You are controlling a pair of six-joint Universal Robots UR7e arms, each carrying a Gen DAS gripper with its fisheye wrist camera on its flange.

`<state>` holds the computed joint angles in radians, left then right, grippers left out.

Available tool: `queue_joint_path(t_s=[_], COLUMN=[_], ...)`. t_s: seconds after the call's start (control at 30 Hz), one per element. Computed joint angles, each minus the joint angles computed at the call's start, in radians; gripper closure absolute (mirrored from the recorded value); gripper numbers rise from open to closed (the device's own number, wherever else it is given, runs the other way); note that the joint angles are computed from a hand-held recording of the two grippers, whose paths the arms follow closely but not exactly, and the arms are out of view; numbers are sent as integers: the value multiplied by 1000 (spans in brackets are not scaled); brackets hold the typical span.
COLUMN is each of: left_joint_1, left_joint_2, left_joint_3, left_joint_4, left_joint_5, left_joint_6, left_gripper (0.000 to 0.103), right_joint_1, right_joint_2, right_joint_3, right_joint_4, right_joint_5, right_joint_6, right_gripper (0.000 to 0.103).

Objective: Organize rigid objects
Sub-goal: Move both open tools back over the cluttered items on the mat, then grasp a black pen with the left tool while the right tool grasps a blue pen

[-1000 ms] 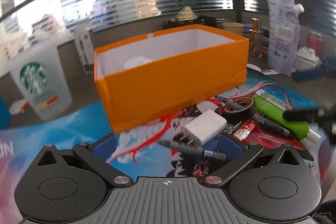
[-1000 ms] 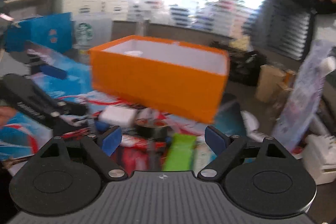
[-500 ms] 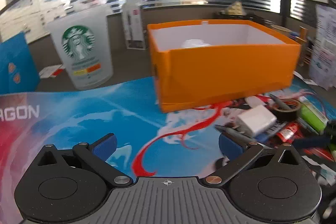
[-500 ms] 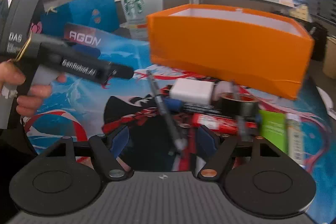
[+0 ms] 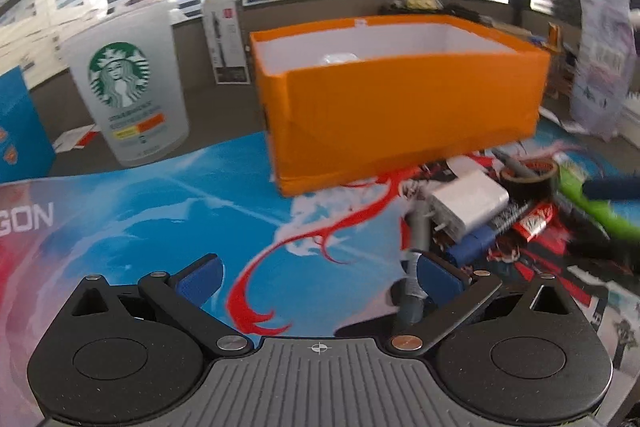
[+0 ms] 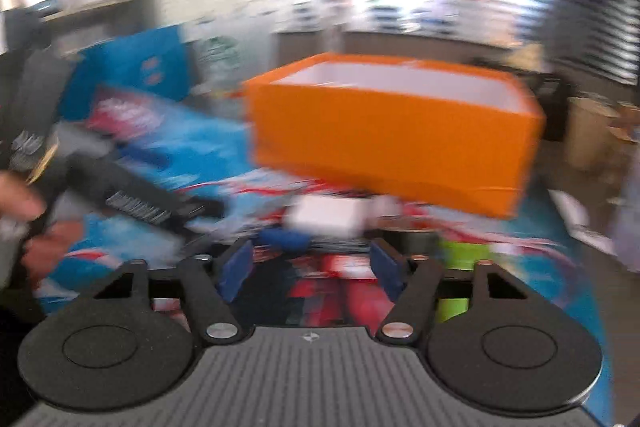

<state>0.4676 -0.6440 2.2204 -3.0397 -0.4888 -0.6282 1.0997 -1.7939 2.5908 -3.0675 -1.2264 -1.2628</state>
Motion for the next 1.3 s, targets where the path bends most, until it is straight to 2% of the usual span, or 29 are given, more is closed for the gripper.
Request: queue_joint_path(t_s=[0.07, 0.1, 0.2, 0.37, 0.47, 0.67, 0.7, 0.77, 0.83, 0.9, 0.93, 1.0, 1.07, 1.17, 1.3], left_joint_1=[8, 10, 15, 29, 39, 56, 64, 61, 57, 57, 58, 60, 60, 66, 84], left_joint_2=[7, 11, 14, 10, 16, 25, 25, 33, 43, 44, 44, 40, 32, 10, -22], left_joint_3=[-8, -9, -8, -1, 7, 19, 28, 36, 40, 35, 33, 34, 36, 40, 50], left_joint_4=[9, 7, 23, 60, 4, -117, -176, -226, -281, -277, -271, -262, -253, -239, -249], left_joint_5=[-9, -11, 2, 18, 9, -39, -67, -63, -62, -55, -48, -41, -48, -75, -134], left_joint_6=[-1, -1, -19, -54, -27, 44, 73, 108, 147, 140, 132, 117, 102, 72, 49], left_gripper=[0, 0, 0, 0, 0, 2, 7, 20, 61, 83, 89, 95, 96, 96, 96], right_joint_1=[0, -3, -2, -3, 26, 19, 16, 7, -11, -32, -46, -61, -79, -113, -204], right_joint_2=[31, 46, 91, 121, 135, 78, 65, 38, 20, 21, 21, 17, 13, 18, 49], right_joint_3=[-18, -29, -51, -71, -70, -96, -108, -145, -201, -241, -254, -267, -280, -329, -397], right_joint_4=[-49, -62, -96, -102, -141, -3, 44, 163, 322, 424, 462, 509, 570, 733, 987], right_joint_5=[-33, -48, -90, -116, -171, -186, -184, -174, -148, -114, -91, -63, -31, 39, 227], right_joint_6=[60, 81, 100, 113, 106, 128, 147, 197, 281, 351, 383, 420, 455, 528, 677], right_gripper=[61, 62, 66, 81, 90, 93, 93, 93, 93, 93, 93, 93, 93, 93, 93])
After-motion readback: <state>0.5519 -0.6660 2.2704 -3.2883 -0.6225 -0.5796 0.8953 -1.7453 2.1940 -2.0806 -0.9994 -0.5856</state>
